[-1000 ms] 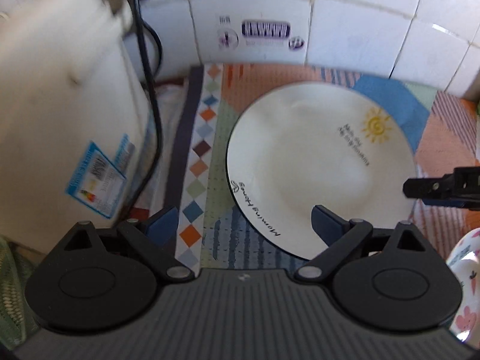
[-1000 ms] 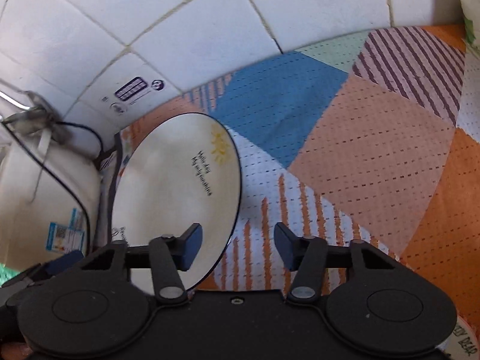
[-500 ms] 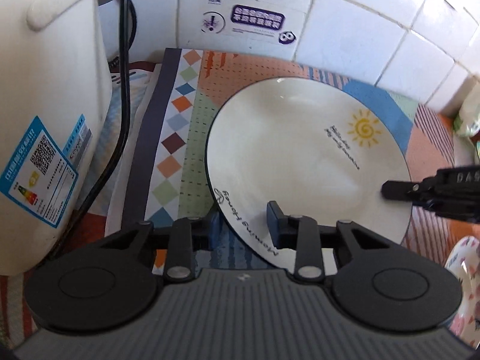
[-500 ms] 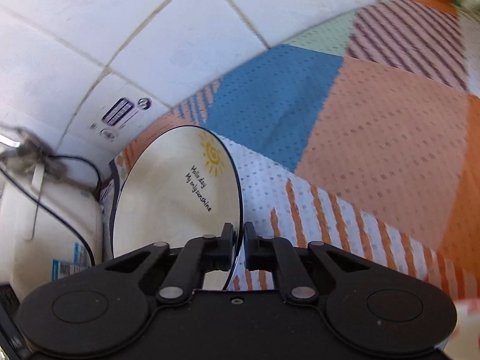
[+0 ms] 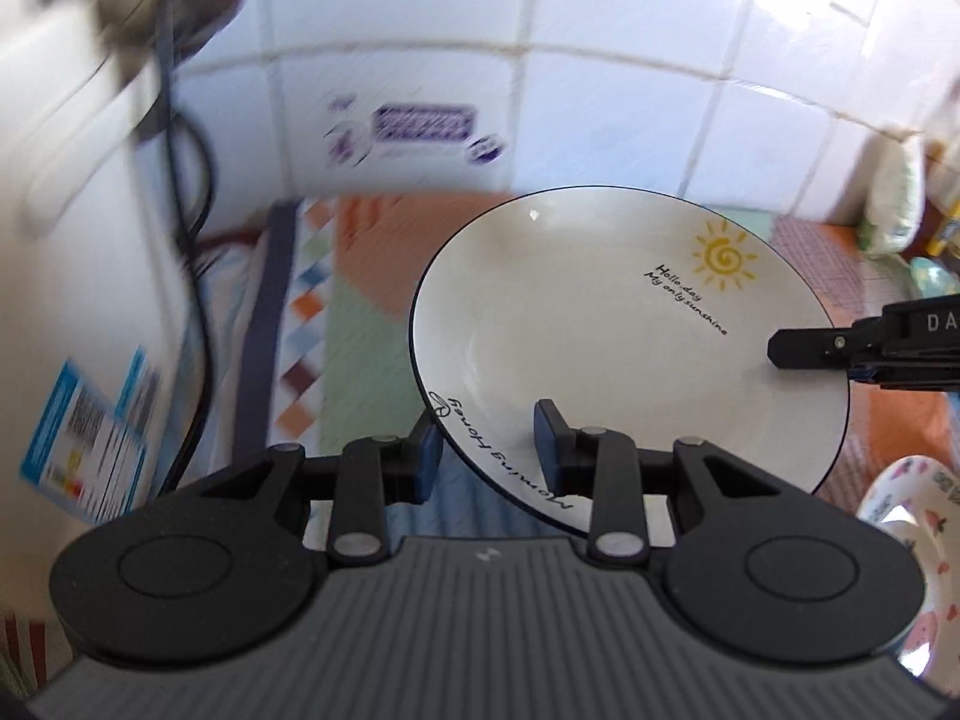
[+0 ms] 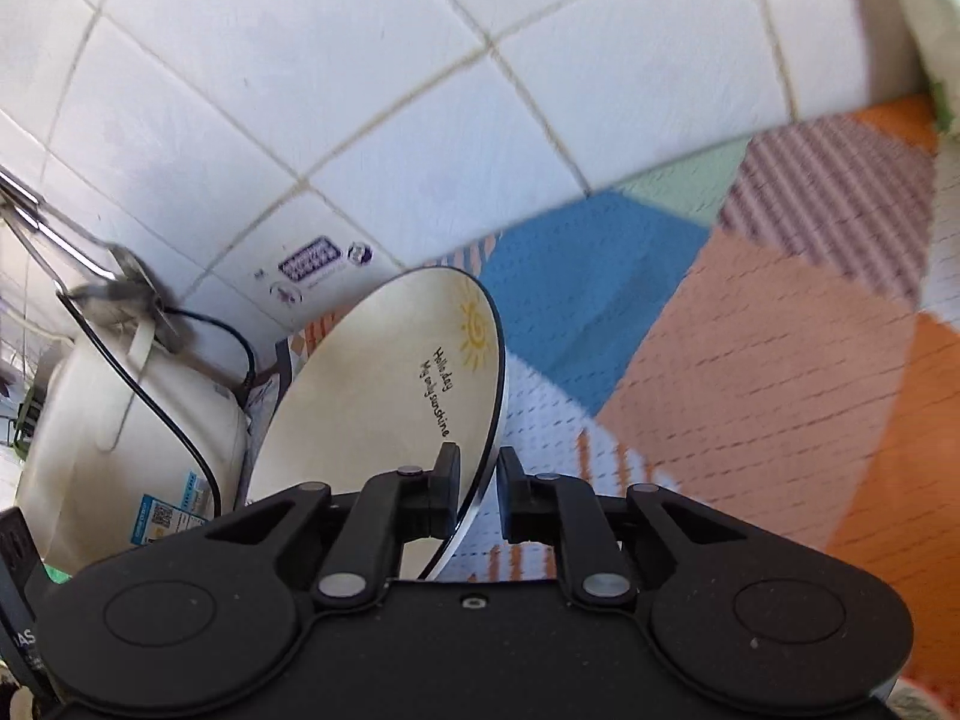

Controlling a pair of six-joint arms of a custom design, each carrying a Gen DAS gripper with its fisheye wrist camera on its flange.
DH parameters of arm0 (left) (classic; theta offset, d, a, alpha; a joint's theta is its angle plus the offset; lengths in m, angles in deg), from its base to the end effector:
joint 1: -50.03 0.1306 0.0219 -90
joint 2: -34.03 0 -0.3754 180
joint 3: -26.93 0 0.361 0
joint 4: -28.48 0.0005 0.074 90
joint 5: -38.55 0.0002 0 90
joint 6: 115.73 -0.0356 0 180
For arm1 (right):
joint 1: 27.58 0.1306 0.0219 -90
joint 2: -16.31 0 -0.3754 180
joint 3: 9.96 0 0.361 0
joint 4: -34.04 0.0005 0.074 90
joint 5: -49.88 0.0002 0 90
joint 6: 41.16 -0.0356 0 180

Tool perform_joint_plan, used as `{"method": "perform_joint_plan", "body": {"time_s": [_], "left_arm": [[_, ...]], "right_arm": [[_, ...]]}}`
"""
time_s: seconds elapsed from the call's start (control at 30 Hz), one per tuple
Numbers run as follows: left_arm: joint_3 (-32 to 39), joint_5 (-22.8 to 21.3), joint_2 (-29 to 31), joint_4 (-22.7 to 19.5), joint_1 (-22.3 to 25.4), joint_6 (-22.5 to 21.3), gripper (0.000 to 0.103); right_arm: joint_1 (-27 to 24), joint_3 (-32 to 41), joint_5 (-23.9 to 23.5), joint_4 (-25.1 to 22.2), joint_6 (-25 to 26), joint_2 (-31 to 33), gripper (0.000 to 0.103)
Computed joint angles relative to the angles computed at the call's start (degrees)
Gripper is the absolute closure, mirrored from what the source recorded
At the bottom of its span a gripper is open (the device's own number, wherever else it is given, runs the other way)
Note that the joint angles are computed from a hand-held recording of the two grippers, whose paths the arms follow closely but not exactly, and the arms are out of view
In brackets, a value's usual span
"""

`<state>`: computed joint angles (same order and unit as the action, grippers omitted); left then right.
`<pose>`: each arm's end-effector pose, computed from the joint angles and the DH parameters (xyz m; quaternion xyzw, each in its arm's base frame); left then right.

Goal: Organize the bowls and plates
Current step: 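Lift the sun plate with the right tool, set it down by the wall, release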

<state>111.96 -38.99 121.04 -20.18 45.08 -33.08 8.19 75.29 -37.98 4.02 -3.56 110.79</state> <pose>0.4296 -0.0454 0.4088 0.1366 0.9267 -0.0951 0.3368 0.4005 0.2863 0.3775 0.1386 0.8927 0.2860 0.3195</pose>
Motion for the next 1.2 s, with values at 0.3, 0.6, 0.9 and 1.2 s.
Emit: {"method": "perform_joint_plan", "body": {"time_s": [0.3,0.6,0.9,1.2], "left_arm": [[7.58,3.95,5.14,-4.51,-6.09,-1.53,0.072],[15.29,4.93,12.51,-6.54,-11.89,-4.7,0.072],[18.66,3.87,17.22,-10.26,-14.04,-2.16,0.072],[26.03,5.36,21.58,-21.55,-14.77,2.29,0.074]], "right_arm": [[-1.21,-4.19,9.36,-5.73,0.16,-7.37,0.086],[-8.2,-4.84,6.14,-10.96,1.71,-8.89,0.085],[-12.82,-2.14,2.06,-15.14,8.83,-4.91,0.083],[-11.8,5.78,7.58,-26.45,11.08,1.21,0.077]]}}
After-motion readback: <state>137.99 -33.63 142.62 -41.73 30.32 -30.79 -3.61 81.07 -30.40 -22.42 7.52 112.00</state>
